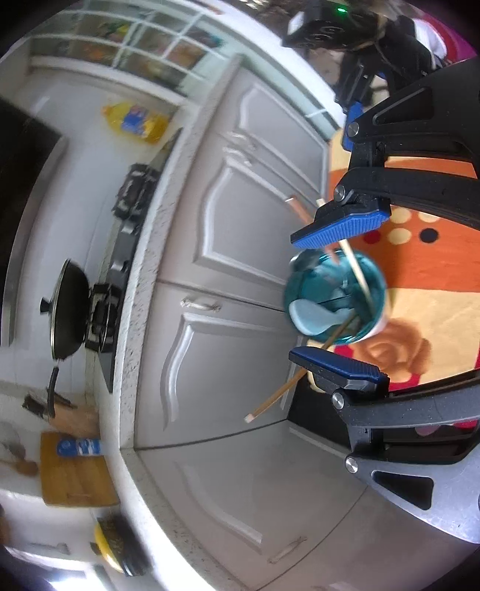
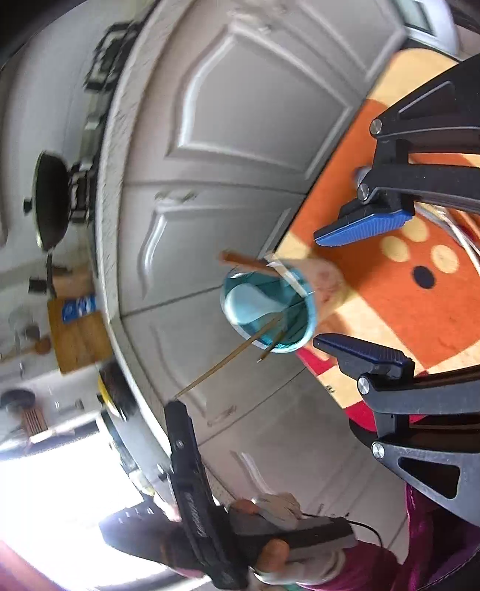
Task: Organize utensils
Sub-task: 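Open both tools to release the chopsticks and withdraw from the holder, then move the left tool over the two metal spoons on the towel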
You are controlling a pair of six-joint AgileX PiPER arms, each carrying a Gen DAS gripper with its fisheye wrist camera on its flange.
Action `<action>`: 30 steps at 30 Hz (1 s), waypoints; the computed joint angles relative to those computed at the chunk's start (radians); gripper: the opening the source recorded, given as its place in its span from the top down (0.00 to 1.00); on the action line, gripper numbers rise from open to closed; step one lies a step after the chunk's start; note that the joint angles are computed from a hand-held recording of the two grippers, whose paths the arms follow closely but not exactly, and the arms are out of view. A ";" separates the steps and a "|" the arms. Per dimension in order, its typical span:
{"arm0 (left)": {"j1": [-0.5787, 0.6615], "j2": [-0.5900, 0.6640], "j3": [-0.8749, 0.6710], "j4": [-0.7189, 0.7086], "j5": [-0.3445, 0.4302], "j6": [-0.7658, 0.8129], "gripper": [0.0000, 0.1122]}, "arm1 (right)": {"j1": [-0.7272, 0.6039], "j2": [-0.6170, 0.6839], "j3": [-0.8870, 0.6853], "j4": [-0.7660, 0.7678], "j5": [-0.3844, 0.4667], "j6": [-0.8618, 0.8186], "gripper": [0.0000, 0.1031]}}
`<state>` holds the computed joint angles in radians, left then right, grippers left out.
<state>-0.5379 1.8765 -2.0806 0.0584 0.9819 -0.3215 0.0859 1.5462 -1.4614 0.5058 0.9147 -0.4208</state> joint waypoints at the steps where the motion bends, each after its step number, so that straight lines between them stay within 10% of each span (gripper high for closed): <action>1: -0.024 -0.019 0.046 0.023 -0.021 -0.013 0.51 | 0.002 -0.021 0.035 -0.022 -0.018 0.032 0.54; 21: -0.197 -0.046 0.335 0.009 -0.146 -0.105 0.51 | -0.063 -0.271 0.443 -0.182 -0.159 0.225 0.46; 30: -0.221 0.036 0.372 -0.117 -0.186 -0.036 0.51 | -0.148 -0.176 0.582 -0.164 -0.268 0.213 0.54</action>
<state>-0.7593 1.9127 -1.7088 -0.0590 0.7961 -0.3579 -0.0617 1.3701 -0.8793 0.3415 0.6463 -0.2077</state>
